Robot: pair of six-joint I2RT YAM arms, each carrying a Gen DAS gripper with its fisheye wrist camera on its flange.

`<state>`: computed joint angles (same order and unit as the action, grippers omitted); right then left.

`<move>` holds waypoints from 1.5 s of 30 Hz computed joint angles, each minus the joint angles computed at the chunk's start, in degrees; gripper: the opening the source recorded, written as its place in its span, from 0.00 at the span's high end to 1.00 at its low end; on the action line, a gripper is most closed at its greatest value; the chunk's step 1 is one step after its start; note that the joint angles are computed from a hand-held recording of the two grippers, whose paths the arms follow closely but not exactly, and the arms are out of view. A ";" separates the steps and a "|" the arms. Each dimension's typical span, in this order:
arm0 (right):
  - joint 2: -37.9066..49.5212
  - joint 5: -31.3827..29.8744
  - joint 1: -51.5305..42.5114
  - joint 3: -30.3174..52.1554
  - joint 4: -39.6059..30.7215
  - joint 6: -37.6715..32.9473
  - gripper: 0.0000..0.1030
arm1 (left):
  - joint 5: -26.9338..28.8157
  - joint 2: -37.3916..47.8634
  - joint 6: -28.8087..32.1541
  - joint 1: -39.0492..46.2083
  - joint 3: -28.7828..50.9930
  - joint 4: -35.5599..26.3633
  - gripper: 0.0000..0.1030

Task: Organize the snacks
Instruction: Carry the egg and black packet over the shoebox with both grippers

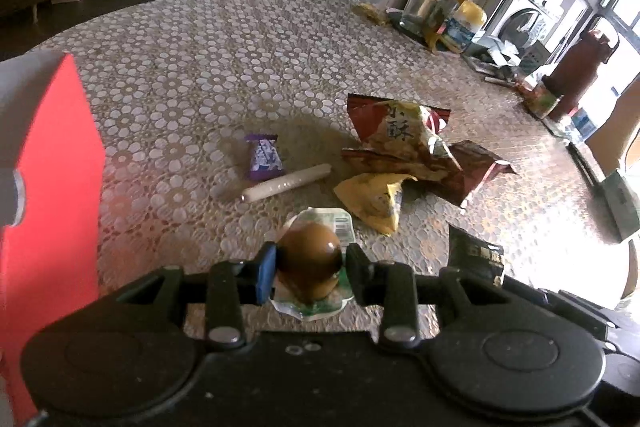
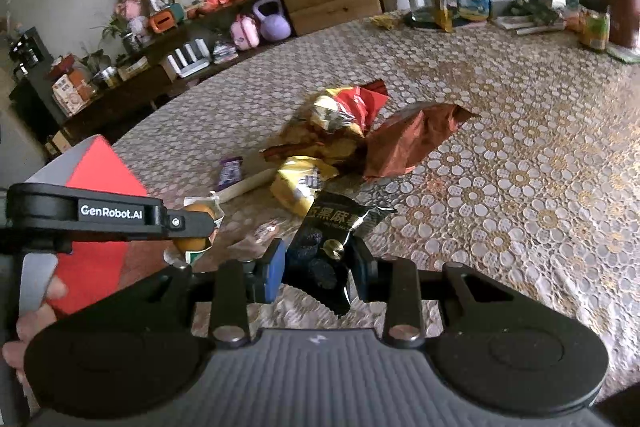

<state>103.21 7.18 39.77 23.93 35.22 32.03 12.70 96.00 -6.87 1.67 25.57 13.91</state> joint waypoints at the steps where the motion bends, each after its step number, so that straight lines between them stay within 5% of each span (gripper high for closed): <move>1: -1.76 0.30 0.75 -0.67 -0.90 0.09 0.67 | 0.43 -1.73 0.30 0.48 -0.79 -0.85 0.66; 14: -21.53 9.14 15.36 -1.38 -18.33 3.80 0.67 | 6.35 -28.50 9.91 10.20 -7.45 -19.84 0.66; 26: -24.95 17.77 27.82 7.19 -29.54 5.90 0.67 | 17.05 -45.56 27.68 30.63 -5.54 -40.32 0.66; 36: -15.89 18.94 32.37 18.43 -30.78 4.14 0.67 | 26.25 -39.87 46.43 52.17 2.00 -50.08 0.66; 45: -5.98 17.43 33.24 30.18 -31.64 1.93 0.67 | 28.95 -28.51 55.01 64.31 9.50 -50.14 0.66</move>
